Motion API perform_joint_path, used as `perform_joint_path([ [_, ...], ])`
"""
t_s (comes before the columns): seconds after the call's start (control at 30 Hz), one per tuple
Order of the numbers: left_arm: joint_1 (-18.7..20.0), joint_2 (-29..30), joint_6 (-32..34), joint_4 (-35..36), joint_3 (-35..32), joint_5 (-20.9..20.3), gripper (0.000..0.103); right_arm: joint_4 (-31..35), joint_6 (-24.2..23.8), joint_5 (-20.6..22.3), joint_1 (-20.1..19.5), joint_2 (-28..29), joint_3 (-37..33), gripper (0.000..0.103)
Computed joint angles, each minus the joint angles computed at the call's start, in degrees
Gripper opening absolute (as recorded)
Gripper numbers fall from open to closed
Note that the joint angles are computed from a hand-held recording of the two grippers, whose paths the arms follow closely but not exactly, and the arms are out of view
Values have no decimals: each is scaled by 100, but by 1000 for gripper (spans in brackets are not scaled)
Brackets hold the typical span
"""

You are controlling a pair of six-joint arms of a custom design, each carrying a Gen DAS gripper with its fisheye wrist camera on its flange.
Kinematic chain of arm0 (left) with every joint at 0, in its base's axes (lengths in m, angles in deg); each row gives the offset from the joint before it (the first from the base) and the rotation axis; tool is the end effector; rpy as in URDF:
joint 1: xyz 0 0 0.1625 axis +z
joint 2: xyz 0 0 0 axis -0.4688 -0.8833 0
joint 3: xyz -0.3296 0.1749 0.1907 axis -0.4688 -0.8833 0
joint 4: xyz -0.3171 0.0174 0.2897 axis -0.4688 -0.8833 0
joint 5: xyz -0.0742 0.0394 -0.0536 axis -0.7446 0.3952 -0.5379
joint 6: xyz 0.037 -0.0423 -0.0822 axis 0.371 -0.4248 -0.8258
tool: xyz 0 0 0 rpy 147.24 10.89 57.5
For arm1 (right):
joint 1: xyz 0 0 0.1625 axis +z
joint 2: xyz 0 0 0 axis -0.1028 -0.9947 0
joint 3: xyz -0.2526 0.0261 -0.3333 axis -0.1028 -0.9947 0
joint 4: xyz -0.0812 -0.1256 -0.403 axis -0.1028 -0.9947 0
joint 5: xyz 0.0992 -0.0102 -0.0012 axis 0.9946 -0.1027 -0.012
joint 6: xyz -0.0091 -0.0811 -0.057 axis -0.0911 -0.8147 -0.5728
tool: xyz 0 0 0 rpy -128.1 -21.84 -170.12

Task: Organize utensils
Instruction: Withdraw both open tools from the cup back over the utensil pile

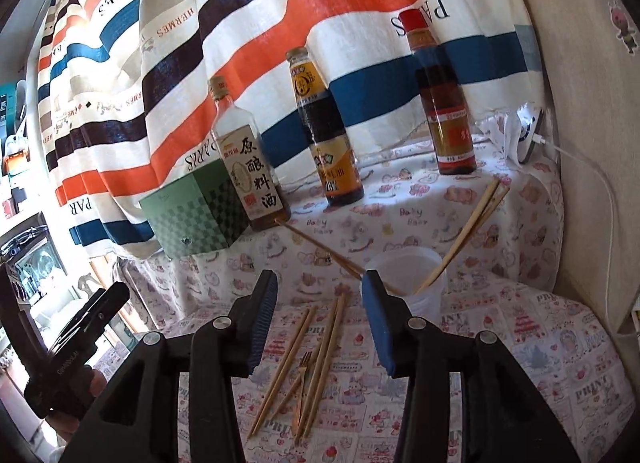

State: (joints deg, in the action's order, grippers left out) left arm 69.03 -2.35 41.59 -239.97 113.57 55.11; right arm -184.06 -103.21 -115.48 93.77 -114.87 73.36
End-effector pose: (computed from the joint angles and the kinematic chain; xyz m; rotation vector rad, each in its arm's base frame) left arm -0.2738 -0.5368 0.0981 0.2521 1.8052 -1.7119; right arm 0.1252 -0.6585 0.2804 0.9738 -2.5859 1.1840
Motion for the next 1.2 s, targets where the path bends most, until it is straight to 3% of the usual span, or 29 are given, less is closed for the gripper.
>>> perform_joint_path([
  [0.17, 283, -142, -1496, 1068, 455, -27, 102, 212, -108, -537, -40, 335, -201, 46],
  [0.27, 341, -19, -1206, 997, 248, 276, 102, 648, 9, -761, -59, 487, -439, 46],
  [0.43, 411, -112, -2105, 1848, 456, 271, 102, 626, -31, -1116, -40, 673, -556, 46],
  [0.57, 380, 158, -1448, 1404, 118, 451, 102, 375, 15, -1257, -21, 726, -477, 46],
  [0.63, 377, 193, -1454, 1432, 98, 455, 102, 394, -137, -1314, 1, 751, -464, 46],
  [0.93, 534, -309, -3746, 3241, 706, 252, 102, 1357, -439, -1436, 72, 754, -548, 46],
  [1.2, 618, -483, -4369, 3625, 858, 287, 102, 1695, -749, -1843, 159, 918, -533, 30],
])
